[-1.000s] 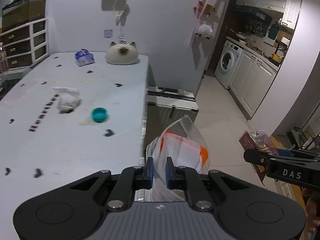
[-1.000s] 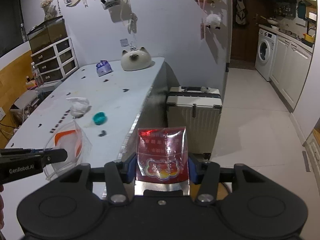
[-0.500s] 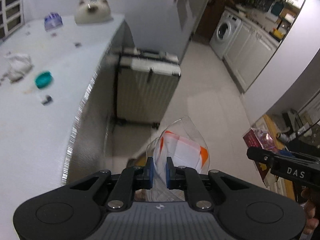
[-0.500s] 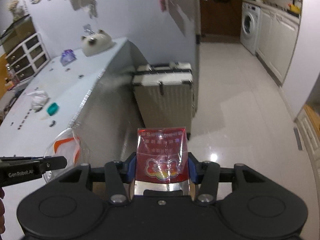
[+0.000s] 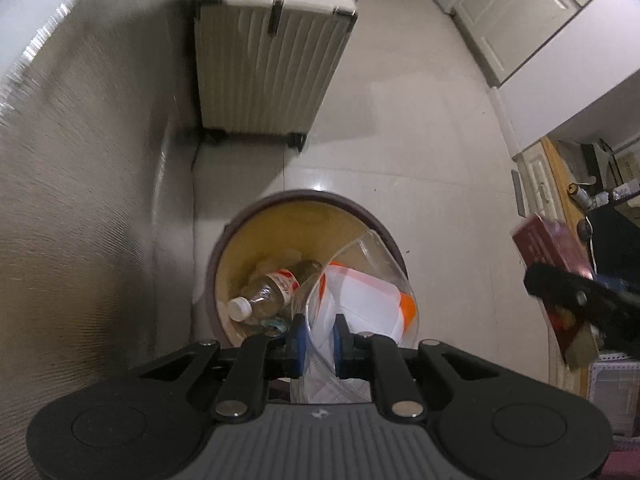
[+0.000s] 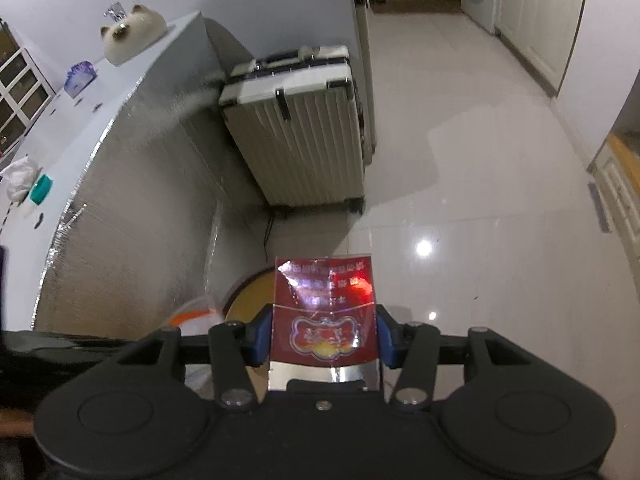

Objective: Collect trash
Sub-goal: 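Open the left tool over the wastebasket while the right tool releases the red packet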

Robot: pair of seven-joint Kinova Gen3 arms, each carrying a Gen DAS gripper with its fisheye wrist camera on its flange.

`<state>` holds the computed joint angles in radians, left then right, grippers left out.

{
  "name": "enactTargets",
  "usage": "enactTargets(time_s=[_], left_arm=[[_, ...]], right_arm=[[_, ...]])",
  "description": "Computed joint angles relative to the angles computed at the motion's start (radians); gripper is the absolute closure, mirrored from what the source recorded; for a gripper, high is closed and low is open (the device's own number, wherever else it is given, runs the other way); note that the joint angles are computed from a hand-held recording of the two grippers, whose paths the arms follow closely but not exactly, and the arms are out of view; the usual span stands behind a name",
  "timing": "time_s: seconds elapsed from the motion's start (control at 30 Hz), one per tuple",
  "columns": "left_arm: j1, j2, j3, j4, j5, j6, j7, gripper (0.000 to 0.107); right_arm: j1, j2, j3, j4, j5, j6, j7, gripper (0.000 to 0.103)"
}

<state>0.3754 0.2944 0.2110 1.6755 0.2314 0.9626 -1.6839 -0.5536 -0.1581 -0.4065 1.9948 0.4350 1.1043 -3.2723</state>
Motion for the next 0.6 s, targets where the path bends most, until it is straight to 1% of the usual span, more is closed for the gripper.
enactTargets(time_s=[0.07, 0.13, 0.17, 0.2, 0.23, 0.3, 0.37, 0.43, 0.47, 0.5, 0.53, 0.6], left_arm=[[0.023, 0.043, -0.005, -0.014, -0.033, -0.013, 0.019, 0.088], [0.047, 0.067, -0.014, -0.016, -0.073, -0.03, 0.045, 0.076], [0.055, 0.083, -0.019, -0.022, -0.091, -0.029, 0.059, 0.071], [0.059, 0.09, -0.022, -0.024, -0.101, -0.026, 0.07, 0.063], [0.054, 0.097, -0.023, -0.025, -0.101, -0.026, 0.073, 0.058], [0.039, 0.102, -0.021, -0.017, -0.096, -0.035, 0.068, 0.052], [0.034, 0.104, -0.024, -0.009, -0.103, -0.037, 0.07, 0.052], [0.033, 0.102, -0.027, -0.002, -0.112, -0.034, 0.077, 0.052], [0.031, 0.1, -0.028, 0.002, -0.113, -0.033, 0.079, 0.052], [0.032, 0.1, -0.028, 0.005, -0.116, -0.033, 0.084, 0.052], [0.032, 0.098, -0.029, 0.01, -0.12, -0.031, 0.087, 0.052], [0.032, 0.093, -0.029, 0.016, -0.128, -0.027, 0.09, 0.052]], right_arm=[[0.007, 0.006, 0.02, 0.033, -0.011, -0.057, 0.015, 0.051], [0.017, 0.013, 0.038, 0.069, -0.023, -0.122, 0.026, 0.051], [0.02, 0.012, 0.042, 0.09, -0.028, -0.155, 0.025, 0.051], [0.025, 0.017, 0.051, 0.106, -0.037, -0.191, 0.036, 0.051], [0.031, 0.026, 0.061, 0.119, -0.045, -0.225, 0.051, 0.051], [0.039, 0.049, 0.073, 0.138, -0.049, -0.281, 0.075, 0.051], [0.042, 0.071, 0.086, 0.157, -0.056, -0.338, 0.099, 0.05], [0.047, 0.09, 0.107, 0.179, -0.085, -0.403, 0.133, 0.045], [0.049, 0.096, 0.116, 0.193, -0.102, -0.438, 0.148, 0.04], [0.051, 0.1, 0.123, 0.206, -0.12, -0.471, 0.162, 0.026], [0.051, 0.105, 0.126, 0.217, -0.131, -0.493, 0.171, 0.016], [0.044, 0.12, 0.127, 0.222, -0.157, -0.502, 0.202, 0.015]])
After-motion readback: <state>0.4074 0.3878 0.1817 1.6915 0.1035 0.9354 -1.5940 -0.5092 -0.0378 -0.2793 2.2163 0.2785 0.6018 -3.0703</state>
